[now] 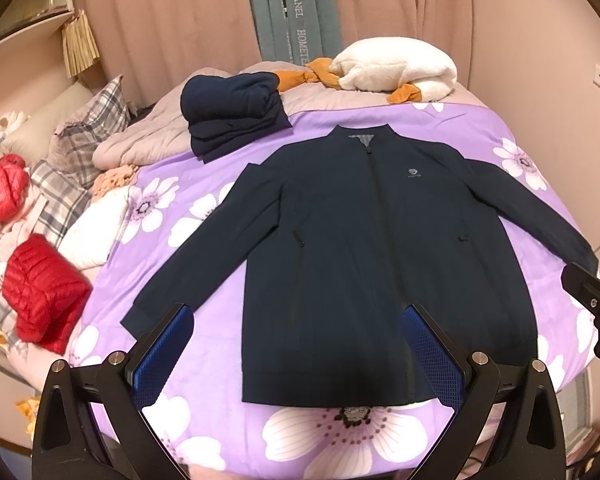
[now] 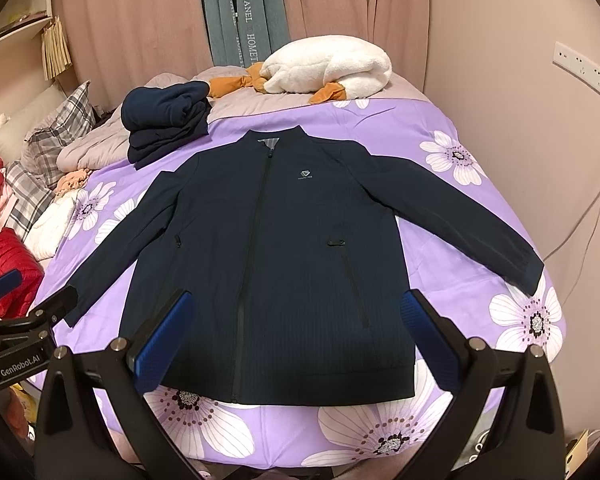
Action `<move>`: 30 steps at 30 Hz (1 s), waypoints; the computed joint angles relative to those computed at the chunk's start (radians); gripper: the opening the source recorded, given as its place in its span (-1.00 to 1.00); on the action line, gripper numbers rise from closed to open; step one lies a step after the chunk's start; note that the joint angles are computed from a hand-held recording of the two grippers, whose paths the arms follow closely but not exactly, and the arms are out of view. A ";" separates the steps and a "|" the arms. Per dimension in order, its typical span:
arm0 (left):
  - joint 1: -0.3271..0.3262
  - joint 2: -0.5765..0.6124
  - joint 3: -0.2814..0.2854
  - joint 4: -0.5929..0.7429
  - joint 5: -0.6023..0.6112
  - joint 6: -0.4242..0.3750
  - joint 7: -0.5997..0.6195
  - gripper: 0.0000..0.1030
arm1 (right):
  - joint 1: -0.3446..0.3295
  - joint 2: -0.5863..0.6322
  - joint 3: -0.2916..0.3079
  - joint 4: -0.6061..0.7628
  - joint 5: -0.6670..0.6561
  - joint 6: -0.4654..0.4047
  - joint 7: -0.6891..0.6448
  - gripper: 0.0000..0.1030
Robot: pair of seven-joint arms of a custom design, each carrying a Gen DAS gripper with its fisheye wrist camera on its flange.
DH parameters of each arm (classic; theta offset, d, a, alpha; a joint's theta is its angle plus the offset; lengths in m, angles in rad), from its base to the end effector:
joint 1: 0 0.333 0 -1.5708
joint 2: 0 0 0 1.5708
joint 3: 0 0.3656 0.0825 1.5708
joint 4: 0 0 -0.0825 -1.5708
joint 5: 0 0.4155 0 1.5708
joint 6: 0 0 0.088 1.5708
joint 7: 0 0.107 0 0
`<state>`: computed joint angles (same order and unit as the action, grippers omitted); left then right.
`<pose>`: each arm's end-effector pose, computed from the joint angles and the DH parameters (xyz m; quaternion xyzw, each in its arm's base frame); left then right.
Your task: Fold large clothes
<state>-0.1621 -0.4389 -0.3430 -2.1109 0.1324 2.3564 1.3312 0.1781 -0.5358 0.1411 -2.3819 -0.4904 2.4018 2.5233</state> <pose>0.4084 -0.2671 0.6975 -0.5393 0.7680 -0.2396 0.2488 0.4148 0.1455 0.6099 -0.5332 0.7688 -0.2778 0.2180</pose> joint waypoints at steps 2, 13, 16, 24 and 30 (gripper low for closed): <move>0.001 0.006 0.002 0.004 0.001 0.003 0.001 1.00 | 0.002 0.002 0.001 0.004 0.003 -0.002 -0.002 1.00; 0.001 0.007 0.000 0.004 0.005 0.003 -0.004 1.00 | 0.002 0.003 -0.002 0.001 0.006 0.003 -0.005 1.00; 0.000 0.005 0.001 0.002 0.005 0.004 -0.005 1.00 | 0.001 0.002 -0.001 0.000 0.007 0.004 -0.005 1.00; 0.001 0.005 0.000 0.002 0.010 0.005 -0.004 1.00 | 0.002 0.001 -0.002 -0.001 0.012 0.006 -0.008 1.00; 0.001 0.005 0.001 0.002 0.010 0.003 -0.003 1.00 | 0.001 0.002 0.000 -0.003 0.012 0.005 -0.005 1.00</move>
<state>-0.1609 -0.4343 -0.3419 -2.1093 0.1422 2.3597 1.3283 0.1795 -0.5340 0.1414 -2.3845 -0.4785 2.4064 2.5178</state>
